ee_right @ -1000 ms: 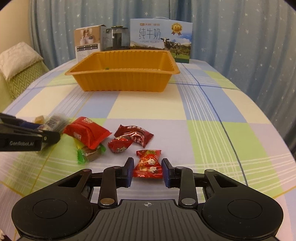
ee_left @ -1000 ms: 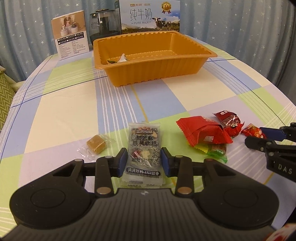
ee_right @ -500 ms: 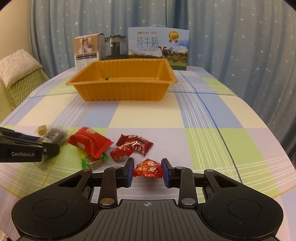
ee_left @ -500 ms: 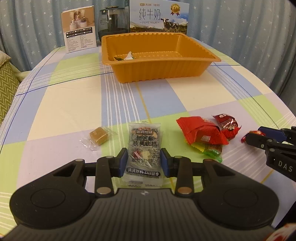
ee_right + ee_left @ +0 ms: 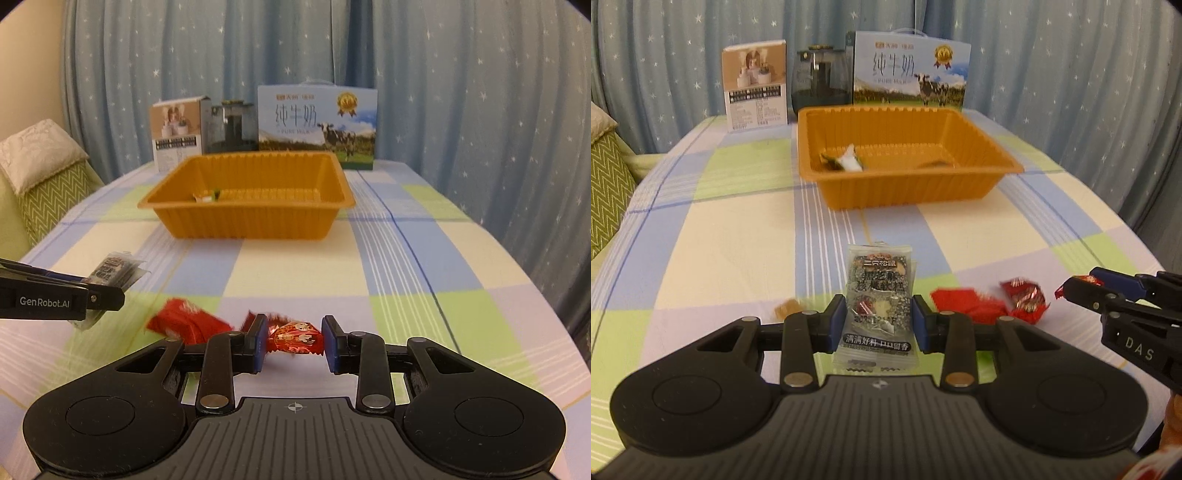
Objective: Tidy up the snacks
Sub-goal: 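Carry both held snacks over the orange tray and lower them inside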
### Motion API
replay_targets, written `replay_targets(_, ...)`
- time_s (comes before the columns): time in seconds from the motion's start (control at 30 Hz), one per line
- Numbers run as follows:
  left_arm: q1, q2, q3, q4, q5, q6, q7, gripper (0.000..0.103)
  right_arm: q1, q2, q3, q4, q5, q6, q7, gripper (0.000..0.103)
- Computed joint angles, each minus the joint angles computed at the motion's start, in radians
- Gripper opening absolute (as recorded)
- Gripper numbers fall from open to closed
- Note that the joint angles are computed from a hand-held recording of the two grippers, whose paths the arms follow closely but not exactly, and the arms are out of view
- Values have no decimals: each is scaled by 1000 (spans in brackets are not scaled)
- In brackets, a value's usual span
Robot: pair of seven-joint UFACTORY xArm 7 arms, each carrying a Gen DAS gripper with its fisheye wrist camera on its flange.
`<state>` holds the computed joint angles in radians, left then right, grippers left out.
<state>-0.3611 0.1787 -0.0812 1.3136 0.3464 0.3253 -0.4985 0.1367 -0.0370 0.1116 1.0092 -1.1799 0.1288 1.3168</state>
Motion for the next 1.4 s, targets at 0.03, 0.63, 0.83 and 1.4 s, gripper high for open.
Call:
replay_targets(0.03,0,3,1,9,1,-1,-2,34,-1,3,-1,9,-5,-4,2,32)
replay_targets(0.63,-36,176,37,316,-6,26,-6,34,62,181,-108,286,155,-81,-157,32)
replay_targets(0.83,-37,315,48,520,-67,72,65,34,74,299,-118,430,324,-93,-310,32)
replay_targets(1.4,-3,701,61,1106,-243,259,183,34,5,644,22,846,798,5,-713,32)
